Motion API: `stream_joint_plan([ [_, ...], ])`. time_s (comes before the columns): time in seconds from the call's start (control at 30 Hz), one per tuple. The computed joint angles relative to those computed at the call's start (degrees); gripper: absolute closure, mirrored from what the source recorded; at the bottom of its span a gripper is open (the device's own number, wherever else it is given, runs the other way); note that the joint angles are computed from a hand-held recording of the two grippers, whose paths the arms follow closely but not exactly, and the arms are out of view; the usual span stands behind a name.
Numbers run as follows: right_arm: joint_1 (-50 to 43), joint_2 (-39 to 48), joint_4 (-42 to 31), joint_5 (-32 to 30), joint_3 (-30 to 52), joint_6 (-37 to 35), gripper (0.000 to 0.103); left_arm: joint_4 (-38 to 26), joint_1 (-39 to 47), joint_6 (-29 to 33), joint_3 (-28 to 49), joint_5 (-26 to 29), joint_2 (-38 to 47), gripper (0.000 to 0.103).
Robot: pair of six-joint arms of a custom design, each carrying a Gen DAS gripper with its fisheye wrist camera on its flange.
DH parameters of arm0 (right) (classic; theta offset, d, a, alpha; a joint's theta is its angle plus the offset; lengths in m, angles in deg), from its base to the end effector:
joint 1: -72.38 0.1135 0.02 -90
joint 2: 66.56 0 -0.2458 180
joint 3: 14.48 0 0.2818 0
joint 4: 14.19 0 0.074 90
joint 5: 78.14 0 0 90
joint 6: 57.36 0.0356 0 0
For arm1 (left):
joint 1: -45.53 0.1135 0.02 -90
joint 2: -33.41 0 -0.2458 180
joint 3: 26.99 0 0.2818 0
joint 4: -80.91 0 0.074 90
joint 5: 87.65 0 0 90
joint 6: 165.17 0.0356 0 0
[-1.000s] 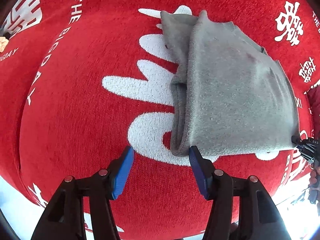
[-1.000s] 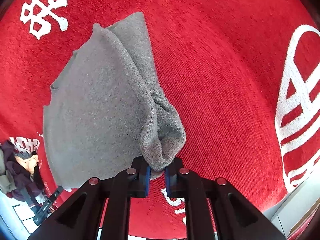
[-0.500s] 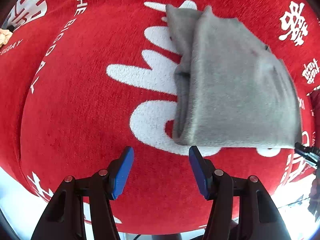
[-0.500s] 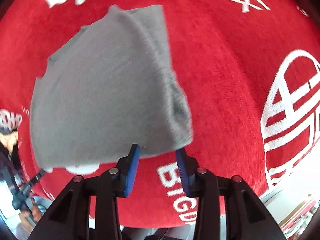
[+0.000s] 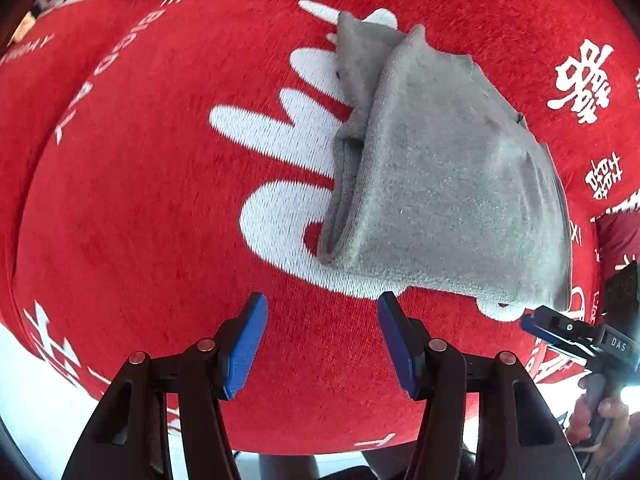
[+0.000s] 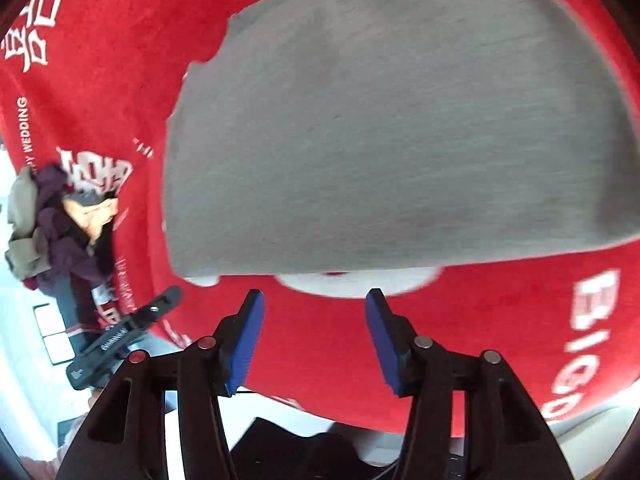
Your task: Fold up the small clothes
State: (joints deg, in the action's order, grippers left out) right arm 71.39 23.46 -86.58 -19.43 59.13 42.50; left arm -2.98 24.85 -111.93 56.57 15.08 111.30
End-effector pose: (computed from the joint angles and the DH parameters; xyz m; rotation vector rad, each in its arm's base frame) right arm 0.2929 0.0134 0.1753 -0.2753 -2.9918 -0.8413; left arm 0.2508 -0.1031 0.2752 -0.3900 3.0107 -0.4475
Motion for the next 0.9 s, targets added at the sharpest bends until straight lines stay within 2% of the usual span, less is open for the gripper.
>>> stream_joint_plan([
  [0.17, 3.81, 0.65, 4.68, -0.51, -1.84, 4.49, 0.047, 1.20, -1.84, -2.73, -0.90, 0.71, 0.30, 0.044],
  [0.43, 3.73, 0.93, 14.88, -7.46, -6.52, 13.85, 0.047, 4.19, -3.50, -6.30, -2.84, 3.24, -0.42, 0.044],
  [0.53, 2.55, -0.41, 18.40, -9.68, -8.98, 17.55, 0.047, 9.17, -1.75, -9.90, -6.09, 9.31, -2.86, 0.044],
  [0.73, -0.08, -1.83, 29.21, -15.52, -14.81, 28.63, 0.047, 20.08, -1.13, -18.19, -11.05, 16.00, -5.25, 0.044],
  [0.8, 0.03, -1.57, 31.07, -15.79, -15.15, 30.44, 0.049, 24.12, -1.49, -21.14, -12.45, 17.87, -5.27, 0.044],
  [0.83, 0.19, -1.17, 31.83, -15.95, -15.04, 31.20, 0.053, 26.42, -1.60, -22.97, -13.33, 18.96, -5.36, 0.044],
  [0.9, 0.51, 0.04, 32.01, -15.51, -14.21, 31.90, 0.071, 31.26, -2.10, -26.66, -14.94, 20.19, -5.13, 0.044],
])
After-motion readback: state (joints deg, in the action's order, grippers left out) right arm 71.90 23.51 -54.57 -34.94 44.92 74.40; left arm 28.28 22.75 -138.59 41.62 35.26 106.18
